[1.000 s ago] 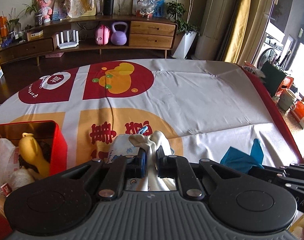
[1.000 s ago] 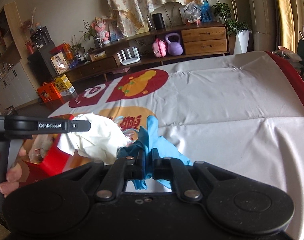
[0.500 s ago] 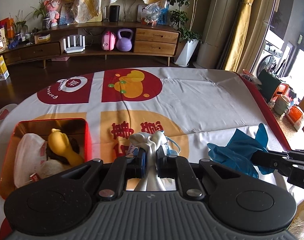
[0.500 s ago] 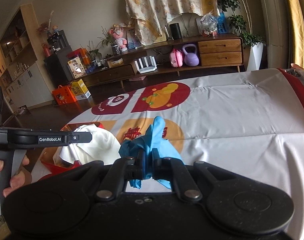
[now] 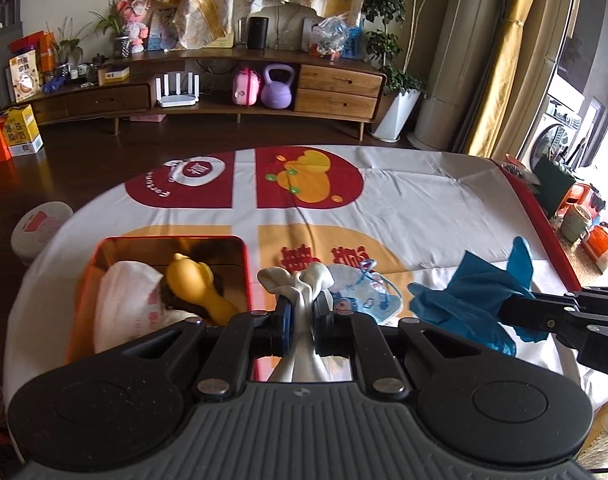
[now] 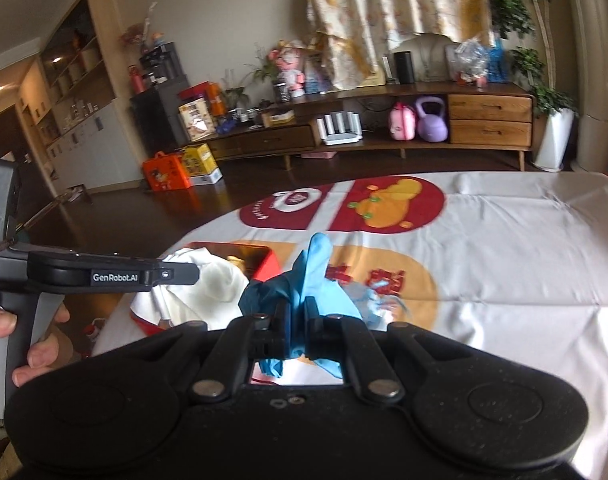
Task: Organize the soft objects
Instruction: 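Carry the white cloth with the left tool while the right tool carries the glove over the tin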
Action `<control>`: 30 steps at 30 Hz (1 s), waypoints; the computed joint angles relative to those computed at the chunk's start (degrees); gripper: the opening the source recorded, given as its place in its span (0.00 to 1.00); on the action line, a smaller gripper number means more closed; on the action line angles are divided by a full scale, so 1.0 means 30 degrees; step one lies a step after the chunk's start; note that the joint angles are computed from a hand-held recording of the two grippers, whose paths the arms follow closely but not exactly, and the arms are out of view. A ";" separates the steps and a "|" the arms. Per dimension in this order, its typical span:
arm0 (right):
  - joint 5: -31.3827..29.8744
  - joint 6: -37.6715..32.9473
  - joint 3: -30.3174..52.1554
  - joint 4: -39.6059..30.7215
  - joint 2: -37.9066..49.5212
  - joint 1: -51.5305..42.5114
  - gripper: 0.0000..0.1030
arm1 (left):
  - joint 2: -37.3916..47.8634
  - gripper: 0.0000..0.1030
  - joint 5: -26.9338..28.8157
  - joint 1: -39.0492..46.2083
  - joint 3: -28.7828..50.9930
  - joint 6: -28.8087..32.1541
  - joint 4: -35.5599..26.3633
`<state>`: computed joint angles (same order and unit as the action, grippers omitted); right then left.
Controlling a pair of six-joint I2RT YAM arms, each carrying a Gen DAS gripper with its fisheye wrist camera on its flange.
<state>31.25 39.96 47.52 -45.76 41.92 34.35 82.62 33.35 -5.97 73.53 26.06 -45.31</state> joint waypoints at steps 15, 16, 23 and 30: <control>-0.1928 -0.2183 0.2229 0.4355 0.6255 -0.0761 0.05 | 0.2874 0.10 0.0480 0.3059 0.3490 0.1511 -0.1029; -0.2129 -0.2266 0.2369 0.4573 0.6605 -0.0916 0.05 | 0.2997 0.10 0.0452 0.3169 0.3649 0.1556 -0.1003; -0.2585 -0.3060 0.3730 0.5717 0.9431 -0.1411 0.06 | 0.4825 0.10 -0.0108 0.3717 0.5682 0.1505 -0.0534; -0.3365 -0.3663 0.4851 0.6736 1.2136 -0.2274 0.06 | 0.6869 0.10 -0.1513 0.3338 0.7154 0.1196 0.0208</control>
<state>21.15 28.97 62.07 -25.55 78.33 27.53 103.22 28.81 4.04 94.99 29.65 -44.69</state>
